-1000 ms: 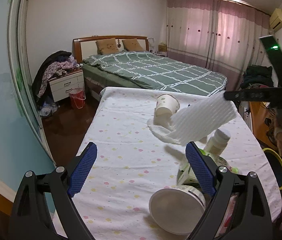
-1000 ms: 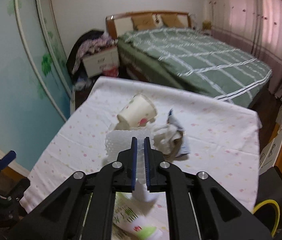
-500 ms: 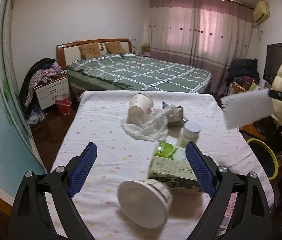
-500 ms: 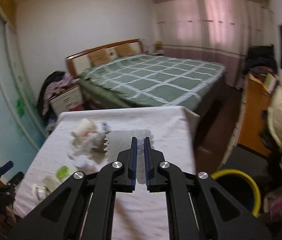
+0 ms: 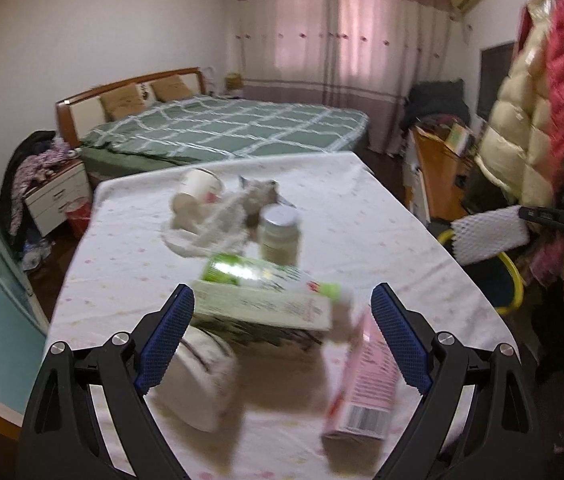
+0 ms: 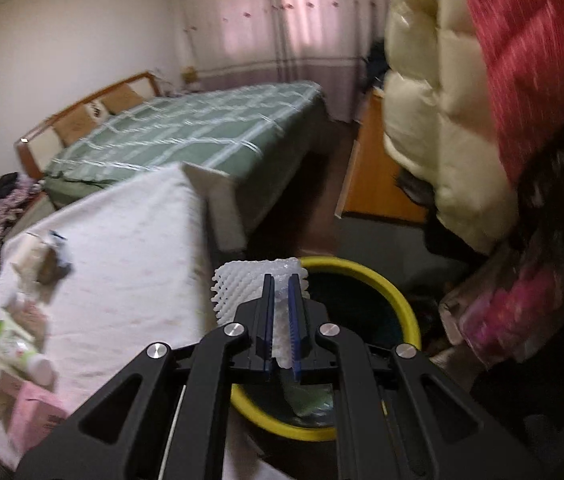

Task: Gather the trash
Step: 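Lift the foam sheet with the right tool into the bin and release, then grasp the pink milk carton with the left tool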

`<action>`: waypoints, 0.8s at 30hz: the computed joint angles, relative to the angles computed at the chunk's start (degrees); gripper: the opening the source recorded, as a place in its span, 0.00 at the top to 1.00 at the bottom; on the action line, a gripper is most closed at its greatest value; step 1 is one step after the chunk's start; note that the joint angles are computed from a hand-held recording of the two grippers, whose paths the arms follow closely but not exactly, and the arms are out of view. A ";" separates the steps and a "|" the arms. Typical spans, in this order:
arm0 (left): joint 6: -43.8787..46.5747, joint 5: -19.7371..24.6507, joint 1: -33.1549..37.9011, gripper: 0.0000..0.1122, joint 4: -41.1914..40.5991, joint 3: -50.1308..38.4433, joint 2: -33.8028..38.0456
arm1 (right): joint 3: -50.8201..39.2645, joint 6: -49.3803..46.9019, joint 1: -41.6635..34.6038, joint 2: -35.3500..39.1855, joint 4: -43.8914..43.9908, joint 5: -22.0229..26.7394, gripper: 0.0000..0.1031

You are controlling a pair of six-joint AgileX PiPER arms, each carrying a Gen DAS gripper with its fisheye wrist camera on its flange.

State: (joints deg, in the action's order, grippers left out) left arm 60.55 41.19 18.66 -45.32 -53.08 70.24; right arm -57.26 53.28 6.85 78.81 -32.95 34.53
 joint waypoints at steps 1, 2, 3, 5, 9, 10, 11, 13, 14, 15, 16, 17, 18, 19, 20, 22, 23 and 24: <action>-0.24 -0.15 -0.85 0.21 0.66 0.58 -0.31 | 0.30 -0.32 -0.96 0.98 0.47 -0.60 0.93; -0.66 -0.25 -2.07 0.21 1.58 1.28 -0.56 | 0.61 -0.54 -1.78 1.92 0.85 -1.10 0.93; -0.55 -0.24 -2.58 0.21 1.84 1.89 -0.73 | 0.83 -0.45 -2.40 2.85 0.90 -1.44 0.93; -1.17 -0.41 -4.14 0.21 3.04 2.69 -0.78 | 0.97 -0.12 -3.14 4.69 0.56 -1.54 0.92; -1.82 -0.83 -6.17 0.21 4.50 3.78 -0.50 | 2.79 0.95 -4.01 6.24 0.15 -3.22 0.92; -1.87 -0.67 -6.37 0.21 4.68 3.88 -0.39 | 2.93 1.44 -3.94 6.46 -0.12 -3.27 0.91; -1.84 -0.71 -6.68 0.21 4.84 4.03 -0.13 | 3.11 1.78 -3.98 6.62 -0.35 -3.32 0.90; -2.08 -0.83 -7.47 0.21 5.47 4.21 0.19 | 3.53 2.24 -3.81 6.36 -0.60 -3.53 0.88; -2.63 -1.23 -8.35 0.21 6.06 4.46 0.42 | 3.73 2.54 -3.56 6.12 -0.70 -3.57 0.87; -2.83 -1.21 -8.78 0.21 6.43 4.63 0.58 | 3.88 2.93 -3.05 5.69 -0.82 -3.26 0.86; -2.88 -1.21 -9.28 0.21 6.83 4.71 1.07 | 3.93 2.97 -2.87 5.57 -0.75 -3.28 0.85; -3.04 -1.32 -9.71 0.21 7.20 4.85 1.32 | 4.22 3.20 -2.63 5.29 -0.76 -3.49 0.84; -3.43 -1.63 -10.46 0.21 7.87 5.07 1.69 | 4.31 2.99 -2.71 5.25 -0.56 -3.75 0.84; -3.60 -1.93 -11.01 0.22 8.36 5.37 1.99 | 4.47 3.04 -2.48 5.09 -0.47 -3.91 0.83; -4.49 -2.61 -12.09 0.24 9.65 5.65 2.63 | 4.46 2.99 -2.32 5.09 -0.33 -4.00 0.83; -5.99 -3.39 -13.38 0.28 11.39 5.79 3.68 | 4.71 2.91 -1.80 4.83 -0.03 -4.31 0.83; -6.71 -3.70 -13.95 0.30 12.28 5.78 4.44 | 4.72 3.07 -1.51 4.73 0.00 -4.28 0.82; -7.34 -4.03 -14.48 0.33 13.05 5.80 5.17 | 4.79 2.89 -1.39 4.72 0.25 -4.52 0.82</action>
